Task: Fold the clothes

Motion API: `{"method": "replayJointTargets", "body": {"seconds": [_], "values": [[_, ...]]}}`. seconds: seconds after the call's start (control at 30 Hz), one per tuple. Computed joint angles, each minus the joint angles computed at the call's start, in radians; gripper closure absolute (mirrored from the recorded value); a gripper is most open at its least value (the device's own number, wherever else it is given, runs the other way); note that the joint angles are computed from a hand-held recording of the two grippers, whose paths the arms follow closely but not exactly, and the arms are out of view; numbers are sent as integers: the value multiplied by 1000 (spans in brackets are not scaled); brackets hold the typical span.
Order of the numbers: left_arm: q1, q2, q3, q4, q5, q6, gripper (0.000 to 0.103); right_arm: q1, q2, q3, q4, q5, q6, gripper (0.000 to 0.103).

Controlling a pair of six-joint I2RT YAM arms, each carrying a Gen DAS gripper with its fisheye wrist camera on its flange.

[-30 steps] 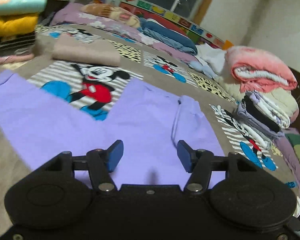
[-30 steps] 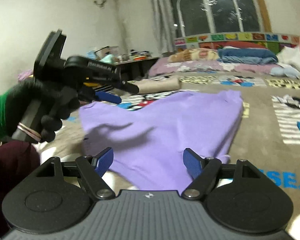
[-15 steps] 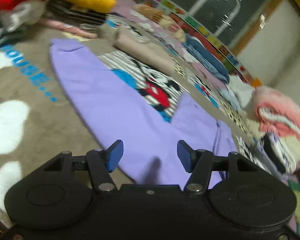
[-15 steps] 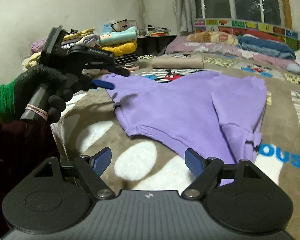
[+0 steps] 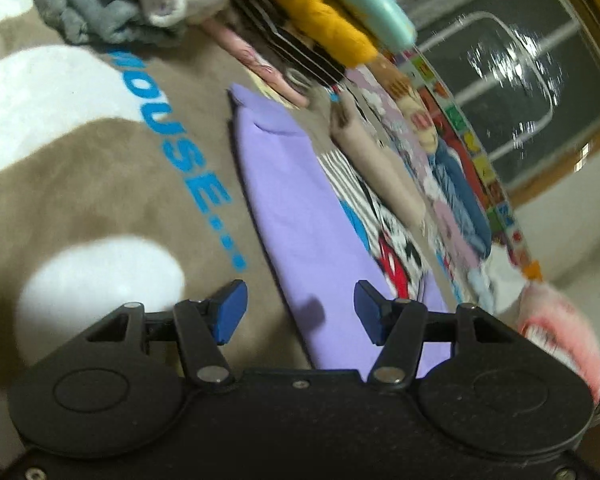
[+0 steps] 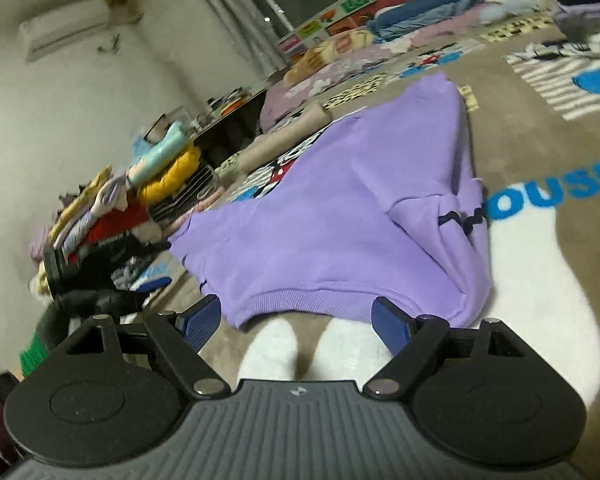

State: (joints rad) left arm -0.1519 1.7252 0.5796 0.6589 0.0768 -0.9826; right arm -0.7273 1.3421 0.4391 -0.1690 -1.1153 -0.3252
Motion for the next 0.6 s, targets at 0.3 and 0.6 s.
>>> {"method": "replayJointTargets", "body": {"seconds": [0.3, 0.6], "values": [[114, 165, 172, 18, 101, -24, 51, 87, -18, -44, 120, 115, 69, 21], [170, 292, 329, -22, 119, -99, 99, 152, -60, -110, 181, 203, 20, 16]]}}
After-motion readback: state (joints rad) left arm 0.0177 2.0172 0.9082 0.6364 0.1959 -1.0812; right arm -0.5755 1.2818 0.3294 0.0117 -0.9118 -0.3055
